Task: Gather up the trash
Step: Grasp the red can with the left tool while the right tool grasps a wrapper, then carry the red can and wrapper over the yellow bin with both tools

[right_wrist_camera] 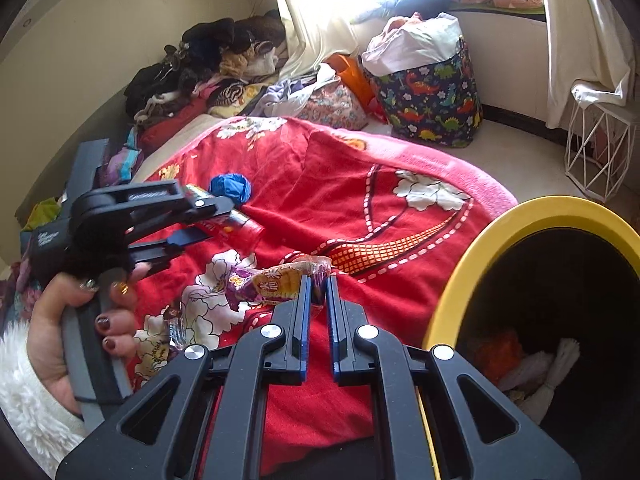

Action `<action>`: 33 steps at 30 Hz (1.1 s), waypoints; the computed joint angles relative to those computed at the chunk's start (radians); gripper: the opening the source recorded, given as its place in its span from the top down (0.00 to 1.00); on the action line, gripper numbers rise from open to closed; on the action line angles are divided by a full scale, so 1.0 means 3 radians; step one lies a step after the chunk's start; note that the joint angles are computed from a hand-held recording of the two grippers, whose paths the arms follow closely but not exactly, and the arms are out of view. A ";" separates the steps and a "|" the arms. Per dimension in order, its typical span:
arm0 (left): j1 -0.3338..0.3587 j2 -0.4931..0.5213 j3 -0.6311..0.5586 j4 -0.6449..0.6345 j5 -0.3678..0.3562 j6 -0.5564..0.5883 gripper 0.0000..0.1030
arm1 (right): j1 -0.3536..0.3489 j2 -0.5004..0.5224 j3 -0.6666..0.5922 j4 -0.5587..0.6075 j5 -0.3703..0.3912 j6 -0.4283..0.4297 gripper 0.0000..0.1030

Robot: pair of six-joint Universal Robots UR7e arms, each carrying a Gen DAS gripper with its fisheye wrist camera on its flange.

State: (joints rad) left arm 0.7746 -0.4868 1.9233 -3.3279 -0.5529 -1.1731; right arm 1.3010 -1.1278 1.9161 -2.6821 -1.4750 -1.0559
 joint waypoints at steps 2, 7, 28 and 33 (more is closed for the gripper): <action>-0.0061 -0.0012 0.0005 0.0052 0.0070 0.0034 0.77 | -0.0020 -0.0042 0.0008 0.0008 0.0045 0.0007 0.92; -0.0205 -0.0022 -0.0016 0.0230 0.0225 0.0118 0.77 | -0.0050 -0.0135 0.0028 0.0022 0.0138 0.0015 0.93; -0.0433 0.0217 -0.0410 0.0274 0.0195 0.0683 0.77 | -0.0299 -0.0436 -0.0027 0.0009 0.0428 0.0167 0.93; -0.0450 0.0264 -0.0482 0.0302 0.0180 0.0755 0.77 | -0.0344 -0.0477 -0.0034 0.0003 0.0450 0.0201 0.93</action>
State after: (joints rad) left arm 0.6394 -0.4076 1.7787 -3.2374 -0.4988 -0.9465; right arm 1.1978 -1.2708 1.9059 -2.6811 -1.3400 -0.9955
